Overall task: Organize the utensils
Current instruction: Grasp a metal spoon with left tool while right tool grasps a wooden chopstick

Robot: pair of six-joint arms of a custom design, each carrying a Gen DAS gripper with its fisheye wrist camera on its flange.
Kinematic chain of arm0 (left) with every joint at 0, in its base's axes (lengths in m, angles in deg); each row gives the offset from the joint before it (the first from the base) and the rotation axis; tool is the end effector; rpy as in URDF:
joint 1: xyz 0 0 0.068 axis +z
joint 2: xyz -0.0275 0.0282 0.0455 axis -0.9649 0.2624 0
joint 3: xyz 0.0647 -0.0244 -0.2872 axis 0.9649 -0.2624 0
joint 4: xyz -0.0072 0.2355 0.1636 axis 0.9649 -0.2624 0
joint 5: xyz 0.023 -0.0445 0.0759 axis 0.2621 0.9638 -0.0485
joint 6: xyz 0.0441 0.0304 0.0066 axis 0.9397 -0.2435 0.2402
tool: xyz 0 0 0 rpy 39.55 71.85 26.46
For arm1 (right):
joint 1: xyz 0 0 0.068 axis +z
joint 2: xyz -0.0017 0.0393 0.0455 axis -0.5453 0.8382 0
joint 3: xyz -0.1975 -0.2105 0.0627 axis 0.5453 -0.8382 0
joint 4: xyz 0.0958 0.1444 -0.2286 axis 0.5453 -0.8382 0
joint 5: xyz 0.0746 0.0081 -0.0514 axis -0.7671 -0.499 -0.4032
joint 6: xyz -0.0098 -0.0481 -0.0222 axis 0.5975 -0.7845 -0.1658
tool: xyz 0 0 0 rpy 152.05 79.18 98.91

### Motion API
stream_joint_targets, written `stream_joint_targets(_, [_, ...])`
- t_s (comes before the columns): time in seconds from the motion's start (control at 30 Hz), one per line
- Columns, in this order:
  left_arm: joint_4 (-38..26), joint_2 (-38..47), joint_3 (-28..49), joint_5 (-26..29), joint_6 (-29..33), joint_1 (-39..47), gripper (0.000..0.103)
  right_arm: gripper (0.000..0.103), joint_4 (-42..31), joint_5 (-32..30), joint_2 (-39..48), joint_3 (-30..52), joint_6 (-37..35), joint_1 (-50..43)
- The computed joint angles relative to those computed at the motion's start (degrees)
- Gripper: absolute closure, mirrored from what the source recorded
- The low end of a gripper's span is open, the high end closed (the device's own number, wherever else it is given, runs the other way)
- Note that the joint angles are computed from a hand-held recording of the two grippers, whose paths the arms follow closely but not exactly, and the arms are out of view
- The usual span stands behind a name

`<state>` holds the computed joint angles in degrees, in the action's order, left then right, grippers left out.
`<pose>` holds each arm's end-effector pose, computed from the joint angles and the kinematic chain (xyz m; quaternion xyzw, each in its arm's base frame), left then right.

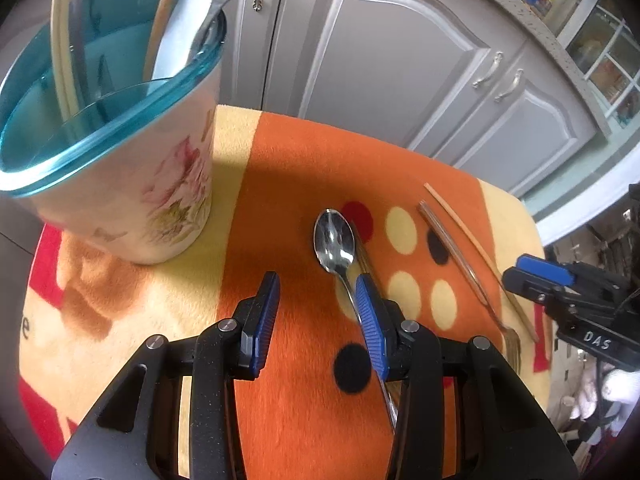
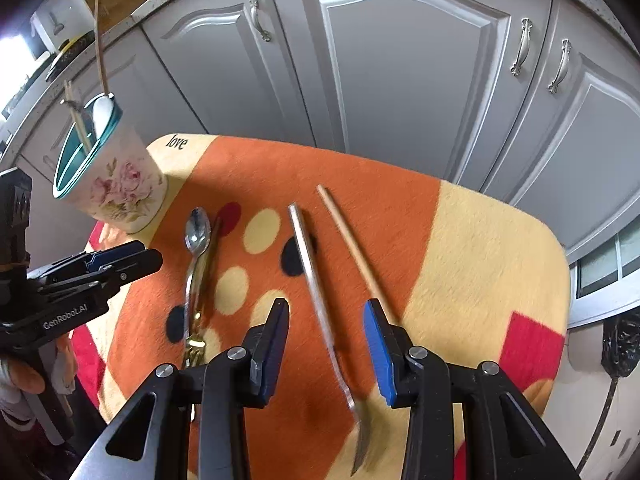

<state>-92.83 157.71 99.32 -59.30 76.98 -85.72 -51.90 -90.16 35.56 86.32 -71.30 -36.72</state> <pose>0.2160 -0.0522 0.1784 0.1381 0.9545 -0.1598 0.2103 0.1482 -0.0029 0.2056 0.0105 0.9765 0.0837 0.1985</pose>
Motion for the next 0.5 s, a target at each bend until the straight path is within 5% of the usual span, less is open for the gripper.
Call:
stream_joint_targets(0.13, [4.3,2.0,-0.6,-1.3,-2.6,-1.7,0.064,0.066,2.9,-2.2,3.7,0.8,-3.6,-4.4])
stream_joint_targets(0.5, [7.6,7.9,1.3,-1.6,-6.0,-3.6,0.067,0.067,12.5,1.7,17.1,2.7,-5.9,2.2])
